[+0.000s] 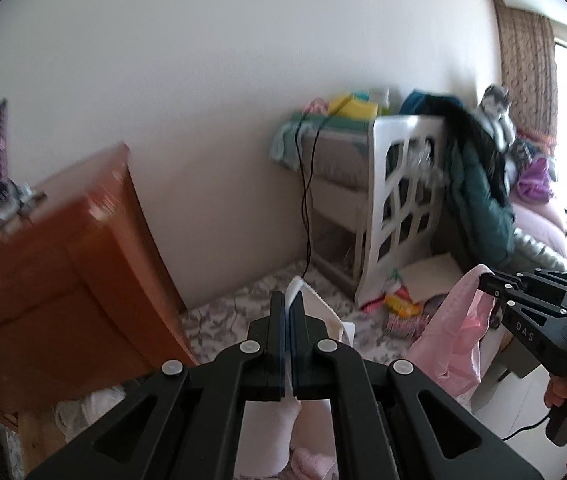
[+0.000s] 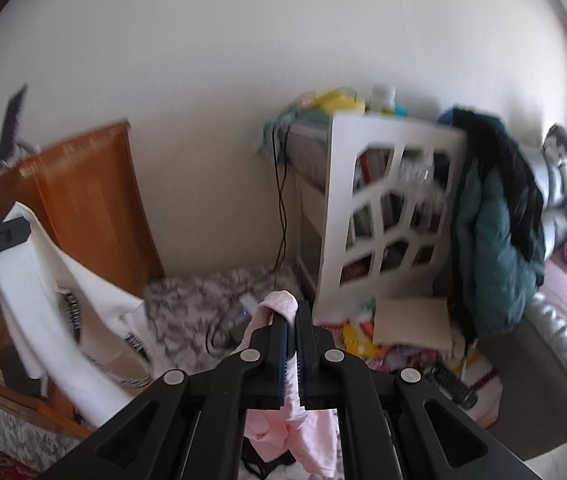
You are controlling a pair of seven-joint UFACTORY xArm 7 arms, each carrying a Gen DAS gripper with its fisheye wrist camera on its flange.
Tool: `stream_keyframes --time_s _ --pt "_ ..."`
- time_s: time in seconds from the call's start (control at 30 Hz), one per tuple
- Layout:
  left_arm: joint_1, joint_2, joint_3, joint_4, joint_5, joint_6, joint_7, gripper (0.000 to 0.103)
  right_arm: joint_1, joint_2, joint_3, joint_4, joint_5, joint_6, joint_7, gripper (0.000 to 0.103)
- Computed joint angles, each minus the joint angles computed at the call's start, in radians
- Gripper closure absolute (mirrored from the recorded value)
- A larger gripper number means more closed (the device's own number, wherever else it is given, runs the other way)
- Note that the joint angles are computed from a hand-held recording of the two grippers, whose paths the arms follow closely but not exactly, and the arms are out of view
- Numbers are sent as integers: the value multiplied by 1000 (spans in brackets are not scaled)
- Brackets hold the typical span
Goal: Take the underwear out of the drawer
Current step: 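Carry both held items away from the nightstand over the bedspread, then lower both items onto the bedspread and open both tools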
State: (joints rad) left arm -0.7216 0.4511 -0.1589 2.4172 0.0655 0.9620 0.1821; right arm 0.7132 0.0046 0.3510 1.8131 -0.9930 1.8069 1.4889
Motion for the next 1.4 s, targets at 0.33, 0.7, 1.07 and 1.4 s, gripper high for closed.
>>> stream_keyframes --time_s 0.33,0.7,1.07,1.4 --pt "-40 80 18 -19 51 15 -19 102 -145 -58 -53 -231 239 -300 20 99" --pt "-2 50 -13 -188 9 135 -45 102 -225 -67 -82 -469 494 -602 29 96" --pt "-1 70 -10 -162 7 264 -42 87 -227 -48 -85 -557 657 -687 3 58" --pt "14 28 -21 -174 -22 277 -71 31 -207 -56 -69 -509 644 -606 -5 8"
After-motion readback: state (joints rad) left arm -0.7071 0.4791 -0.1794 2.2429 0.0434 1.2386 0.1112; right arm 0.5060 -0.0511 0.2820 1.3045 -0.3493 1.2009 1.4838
